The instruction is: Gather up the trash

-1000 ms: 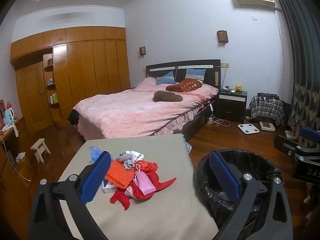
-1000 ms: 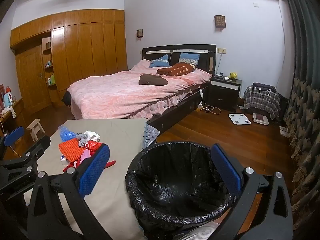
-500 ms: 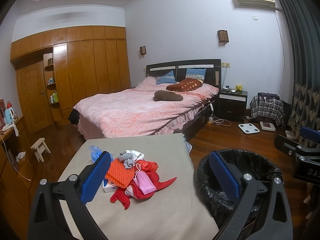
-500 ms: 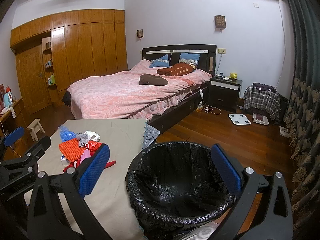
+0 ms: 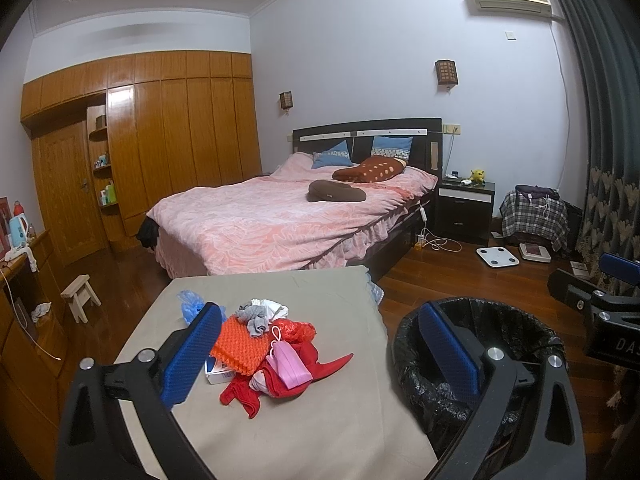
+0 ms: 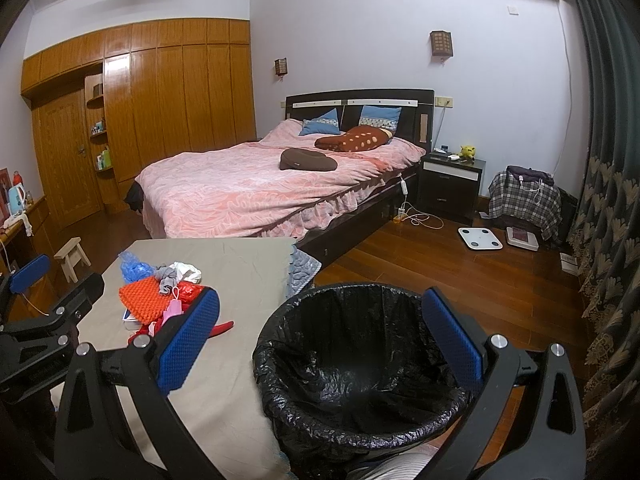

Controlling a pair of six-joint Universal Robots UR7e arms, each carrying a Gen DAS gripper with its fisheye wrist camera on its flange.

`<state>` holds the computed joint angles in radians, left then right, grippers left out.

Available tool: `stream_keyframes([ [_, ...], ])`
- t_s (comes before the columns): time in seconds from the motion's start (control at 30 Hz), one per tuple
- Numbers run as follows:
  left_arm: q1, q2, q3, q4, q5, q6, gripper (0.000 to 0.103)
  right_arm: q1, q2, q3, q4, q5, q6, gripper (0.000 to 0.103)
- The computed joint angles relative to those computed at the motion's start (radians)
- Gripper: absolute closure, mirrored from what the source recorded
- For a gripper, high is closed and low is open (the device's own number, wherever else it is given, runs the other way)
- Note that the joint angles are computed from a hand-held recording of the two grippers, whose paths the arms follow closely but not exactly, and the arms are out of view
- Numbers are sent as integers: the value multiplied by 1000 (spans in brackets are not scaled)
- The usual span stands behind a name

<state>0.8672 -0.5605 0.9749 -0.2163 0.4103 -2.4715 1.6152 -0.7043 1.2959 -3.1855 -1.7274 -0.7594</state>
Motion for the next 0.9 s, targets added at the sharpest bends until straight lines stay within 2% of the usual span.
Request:
stream_keyframes([
  [0.9, 0, 2, -4, 7, 0, -5, 6, 1, 3, -2, 0, -2, 1, 5],
])
